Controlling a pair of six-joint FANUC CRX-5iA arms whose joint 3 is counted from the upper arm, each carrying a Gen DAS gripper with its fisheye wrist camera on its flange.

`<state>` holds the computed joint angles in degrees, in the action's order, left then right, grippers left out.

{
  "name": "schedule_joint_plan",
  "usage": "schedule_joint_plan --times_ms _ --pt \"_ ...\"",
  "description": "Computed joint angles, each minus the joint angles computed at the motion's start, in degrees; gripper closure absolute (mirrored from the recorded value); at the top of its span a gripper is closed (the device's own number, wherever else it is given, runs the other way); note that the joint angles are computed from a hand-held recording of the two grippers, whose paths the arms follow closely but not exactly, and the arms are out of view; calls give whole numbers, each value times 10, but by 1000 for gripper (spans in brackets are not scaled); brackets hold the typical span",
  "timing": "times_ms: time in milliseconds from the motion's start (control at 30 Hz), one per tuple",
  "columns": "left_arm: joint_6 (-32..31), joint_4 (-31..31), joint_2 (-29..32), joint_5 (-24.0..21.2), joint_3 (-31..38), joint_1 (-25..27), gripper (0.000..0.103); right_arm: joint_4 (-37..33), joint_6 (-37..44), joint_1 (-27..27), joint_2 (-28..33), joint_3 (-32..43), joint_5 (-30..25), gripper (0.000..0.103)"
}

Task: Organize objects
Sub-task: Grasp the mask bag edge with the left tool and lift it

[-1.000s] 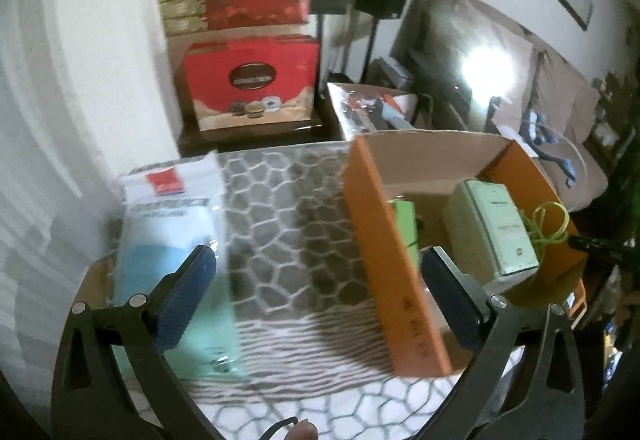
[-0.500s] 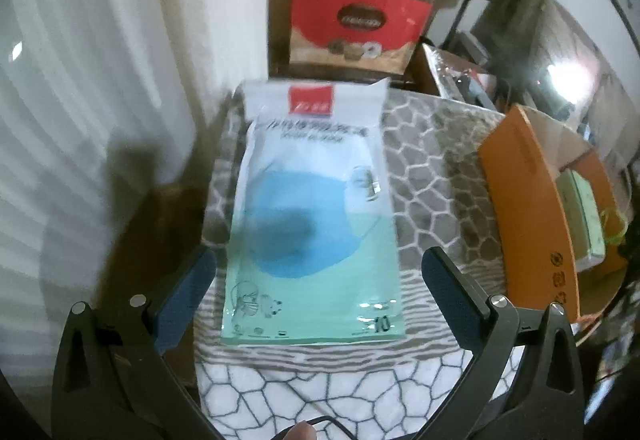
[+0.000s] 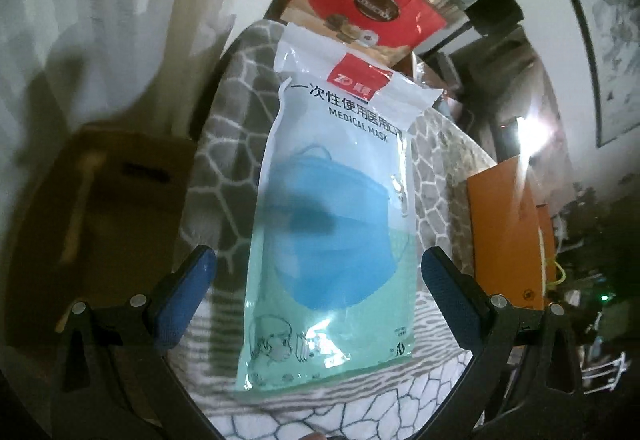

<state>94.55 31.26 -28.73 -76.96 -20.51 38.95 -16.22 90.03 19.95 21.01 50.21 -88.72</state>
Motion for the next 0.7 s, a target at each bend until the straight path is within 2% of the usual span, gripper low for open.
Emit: schedule_joint_plan --times_ms 200,333,500,700 --pt "-53 65 10 0 -35 22 4 1 4 -2 -7 -13 3 95" --pt "-108 157 11 13 -77 26 4 3 3 -1 -5 -12 2 95" --pt "-109 166 41 32 -63 -8 5 5 1 0 -4 -12 2 94" --pt "-97 224 66 86 -85 -41 8 5 1 0 -4 -11 1 94"
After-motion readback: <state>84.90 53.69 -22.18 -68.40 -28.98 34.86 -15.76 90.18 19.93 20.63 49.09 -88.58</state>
